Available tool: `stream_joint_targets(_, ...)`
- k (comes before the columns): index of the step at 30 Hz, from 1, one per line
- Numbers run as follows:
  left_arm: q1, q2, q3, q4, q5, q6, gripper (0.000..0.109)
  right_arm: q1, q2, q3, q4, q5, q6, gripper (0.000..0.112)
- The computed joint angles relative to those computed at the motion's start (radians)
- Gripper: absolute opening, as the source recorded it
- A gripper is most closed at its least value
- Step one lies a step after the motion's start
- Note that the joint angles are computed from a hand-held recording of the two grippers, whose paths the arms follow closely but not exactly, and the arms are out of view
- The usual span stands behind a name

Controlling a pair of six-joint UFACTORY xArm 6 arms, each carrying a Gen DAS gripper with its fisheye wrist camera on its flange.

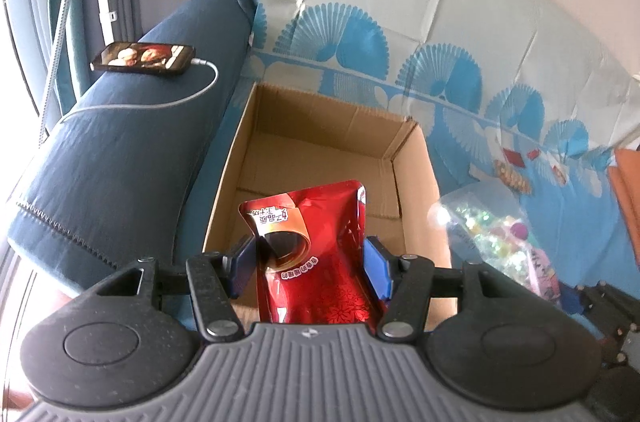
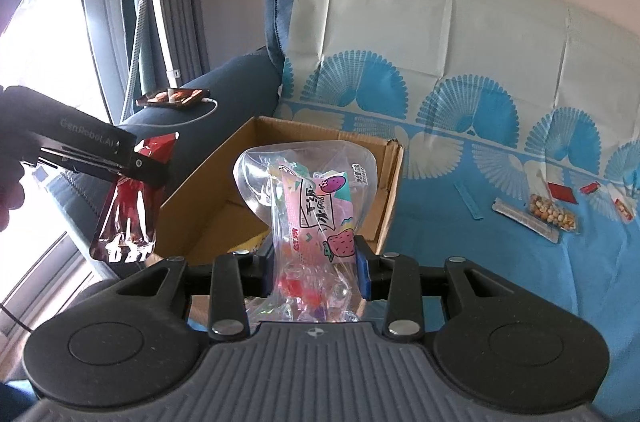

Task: Organize snacks
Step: 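Carry the candy bag and red pouch over the box with both tools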

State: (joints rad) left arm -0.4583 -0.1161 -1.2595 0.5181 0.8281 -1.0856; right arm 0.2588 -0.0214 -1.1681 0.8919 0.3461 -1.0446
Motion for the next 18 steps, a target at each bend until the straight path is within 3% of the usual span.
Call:
stream_joint_targets(9, 0.057, 0.093, -0.087, -0.01, -0.033, 0.05, 0.063, 0.026, 0.147, -0.165, -0.01, 0.008, 0.07, 0.04)
stream_joint_targets(18, 0.097, 0.21, -0.163, -0.029, -0.027, 0.091, 0.063, 0.042, 0.299, -0.314, -0.117, 0.045, 0.221, 0.04)
